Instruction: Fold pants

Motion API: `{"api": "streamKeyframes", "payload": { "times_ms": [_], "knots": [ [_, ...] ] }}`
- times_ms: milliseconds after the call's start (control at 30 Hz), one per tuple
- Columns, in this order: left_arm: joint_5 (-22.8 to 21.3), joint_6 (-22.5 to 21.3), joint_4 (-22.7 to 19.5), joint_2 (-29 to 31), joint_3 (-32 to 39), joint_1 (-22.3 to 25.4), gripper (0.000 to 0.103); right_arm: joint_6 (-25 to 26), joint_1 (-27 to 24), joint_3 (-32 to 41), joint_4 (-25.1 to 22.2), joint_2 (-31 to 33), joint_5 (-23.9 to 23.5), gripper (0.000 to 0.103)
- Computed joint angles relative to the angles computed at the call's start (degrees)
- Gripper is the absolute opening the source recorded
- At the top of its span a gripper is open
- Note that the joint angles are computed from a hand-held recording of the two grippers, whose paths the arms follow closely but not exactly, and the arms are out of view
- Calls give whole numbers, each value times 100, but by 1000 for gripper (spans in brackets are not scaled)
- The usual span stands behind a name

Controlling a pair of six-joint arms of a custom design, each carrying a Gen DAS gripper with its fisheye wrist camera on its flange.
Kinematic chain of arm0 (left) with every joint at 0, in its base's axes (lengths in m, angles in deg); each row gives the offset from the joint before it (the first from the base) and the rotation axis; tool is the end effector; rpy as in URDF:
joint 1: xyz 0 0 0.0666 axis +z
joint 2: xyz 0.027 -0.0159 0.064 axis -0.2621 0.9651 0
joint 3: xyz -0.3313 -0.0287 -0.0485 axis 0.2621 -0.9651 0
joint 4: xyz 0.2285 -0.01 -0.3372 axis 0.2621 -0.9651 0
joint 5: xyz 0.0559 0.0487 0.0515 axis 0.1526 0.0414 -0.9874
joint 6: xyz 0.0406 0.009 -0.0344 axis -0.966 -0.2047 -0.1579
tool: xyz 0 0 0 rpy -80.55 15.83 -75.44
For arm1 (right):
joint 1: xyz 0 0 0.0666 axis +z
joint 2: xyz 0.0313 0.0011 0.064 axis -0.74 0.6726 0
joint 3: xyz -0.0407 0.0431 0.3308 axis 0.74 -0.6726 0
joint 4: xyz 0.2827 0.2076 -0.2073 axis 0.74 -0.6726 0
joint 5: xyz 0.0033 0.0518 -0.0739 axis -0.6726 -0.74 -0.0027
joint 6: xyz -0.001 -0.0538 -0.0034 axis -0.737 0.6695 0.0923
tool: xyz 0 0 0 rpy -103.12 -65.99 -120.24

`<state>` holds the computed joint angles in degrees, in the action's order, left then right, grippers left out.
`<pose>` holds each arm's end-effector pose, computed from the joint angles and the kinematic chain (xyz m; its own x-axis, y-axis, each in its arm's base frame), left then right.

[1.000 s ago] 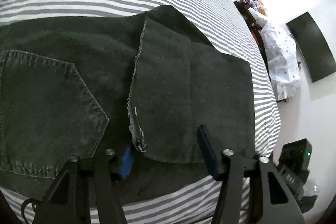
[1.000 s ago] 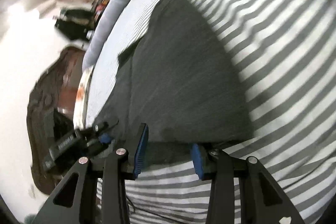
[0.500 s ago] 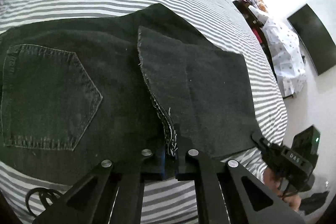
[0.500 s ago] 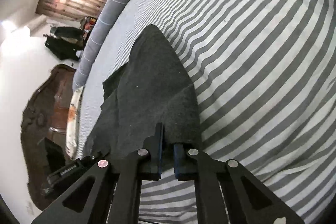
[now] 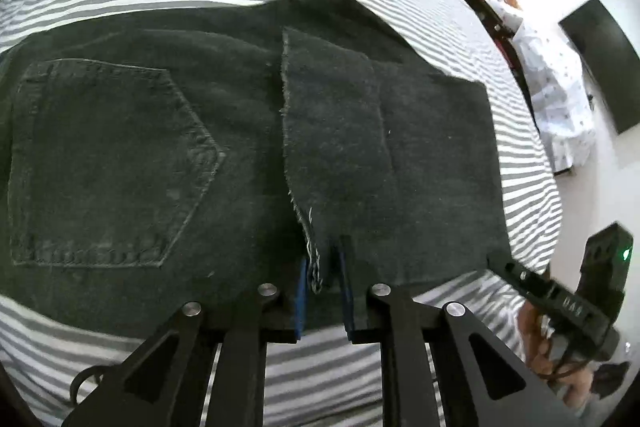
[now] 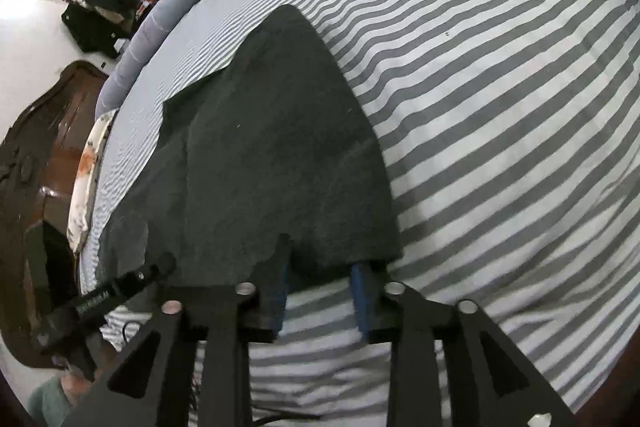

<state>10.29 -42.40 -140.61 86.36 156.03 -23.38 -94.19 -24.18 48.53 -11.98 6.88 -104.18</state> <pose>0.3904 -0.0650 0.4454 -0.8708 -0.3964 -0.2907 -0.2538 0.8690 -0.4248 0.4666 0.2158 0.4386 -0.9495 0.0608 -0.3077 -0.1020 0.8678 0.4863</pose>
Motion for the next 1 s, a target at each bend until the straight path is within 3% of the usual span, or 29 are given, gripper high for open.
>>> {"api": "streamKeyframes", "payload": {
  "times_ms": [167, 267, 333, 433, 633, 867, 1000],
  "knots": [
    [-834, -208, 174, -372, 5, -94, 16, 498, 101, 37, -234, -191, -219, 29],
    [-1173, -488, 542, -423, 66, -319, 16, 808, 203, 200, -48, -238, 256, 29],
    [-1181, -726, 682, -305, 143, -471, 16, 1039, 255, 489, 67, -63, 650, 29],
    [-1084, -875, 691, -49, 230, -592, 16, 1237, 252, 1068, 57, 430, 866, 29],
    [-1015, -989, 391, 470, 284, -469, 16, 1726, 210, 2677, -373, 1754, 1200, 29],
    [-805, -1213, 513, 396, 97, -372, 16, 1884, 173, 4579, -1108, 3259, 1507, 29],
    [-859, -1132, 489, 428, 150, -443, 16, 1895, 169, 4397, -1087, 3199, 1529, 29]
  ]
}}
